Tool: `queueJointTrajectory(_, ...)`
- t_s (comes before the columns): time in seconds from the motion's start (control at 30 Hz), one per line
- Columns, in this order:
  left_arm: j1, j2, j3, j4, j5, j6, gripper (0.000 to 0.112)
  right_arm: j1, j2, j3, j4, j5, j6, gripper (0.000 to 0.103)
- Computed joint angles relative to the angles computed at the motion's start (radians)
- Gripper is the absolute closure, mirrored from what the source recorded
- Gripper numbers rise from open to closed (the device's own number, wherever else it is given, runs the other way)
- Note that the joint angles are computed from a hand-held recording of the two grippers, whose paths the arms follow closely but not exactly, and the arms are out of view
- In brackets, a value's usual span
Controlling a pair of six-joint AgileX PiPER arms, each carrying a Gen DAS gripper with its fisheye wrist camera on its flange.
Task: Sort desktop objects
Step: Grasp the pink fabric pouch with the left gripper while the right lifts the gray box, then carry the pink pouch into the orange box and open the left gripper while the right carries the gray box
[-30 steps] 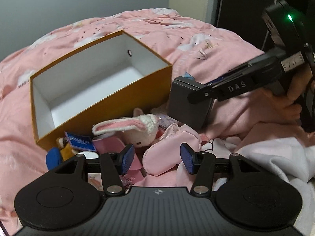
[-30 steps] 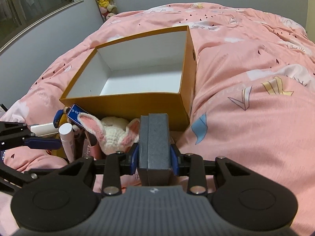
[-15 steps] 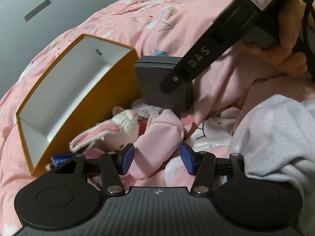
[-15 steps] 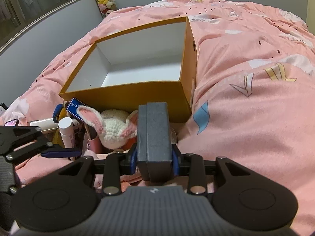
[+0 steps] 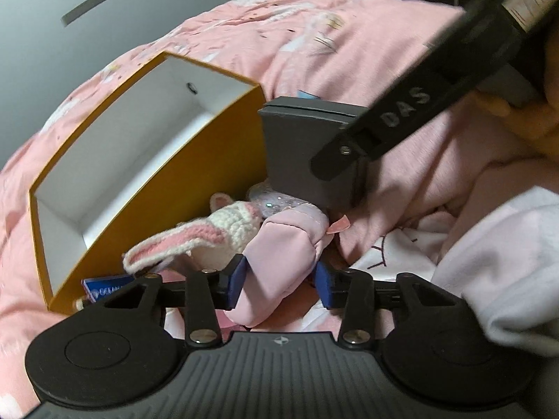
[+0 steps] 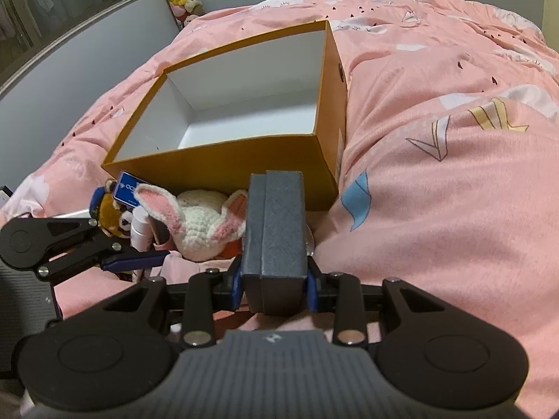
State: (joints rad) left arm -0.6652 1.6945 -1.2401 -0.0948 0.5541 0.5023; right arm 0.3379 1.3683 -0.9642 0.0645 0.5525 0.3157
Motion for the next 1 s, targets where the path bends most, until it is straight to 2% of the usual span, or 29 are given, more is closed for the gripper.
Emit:
queueJointTrajectory(0.17, 0.060, -0.021, -0.024, -0.112, 0.043, -0.010, 0.074, -0.014, -0.024, 0.002, 0.035, 0.001, -0.028, 0.067)
queueJointTrajectory(0.43, 0.220, -0.078, -0.057, -0.438, 0.140, 0.120, 0.081, -0.038, -0.088, -0.017, 0.067, 0.017, -0.061, 0.068)
queueJointTrajectory(0.53, 0.262, -0.095, -0.071, -0.518, 0.164, 0.142, 0.082, -0.039, -0.102, -0.035, 0.071, 0.023, -0.067, 0.068)
queueJointTrajectory(0.77, 0.317, -0.121, -0.116, -0.584, 0.154, 0.132, 0.084, -0.033, -0.100, -0.114, 0.085, 0.034, -0.111, 0.068)
queueJointTrajectory(1.0, 0.332, -0.096, -0.197, -0.533, 0.065, 0.023, 0.084, -0.027, -0.038, -0.241, 0.117, 0.026, -0.195, 0.068)
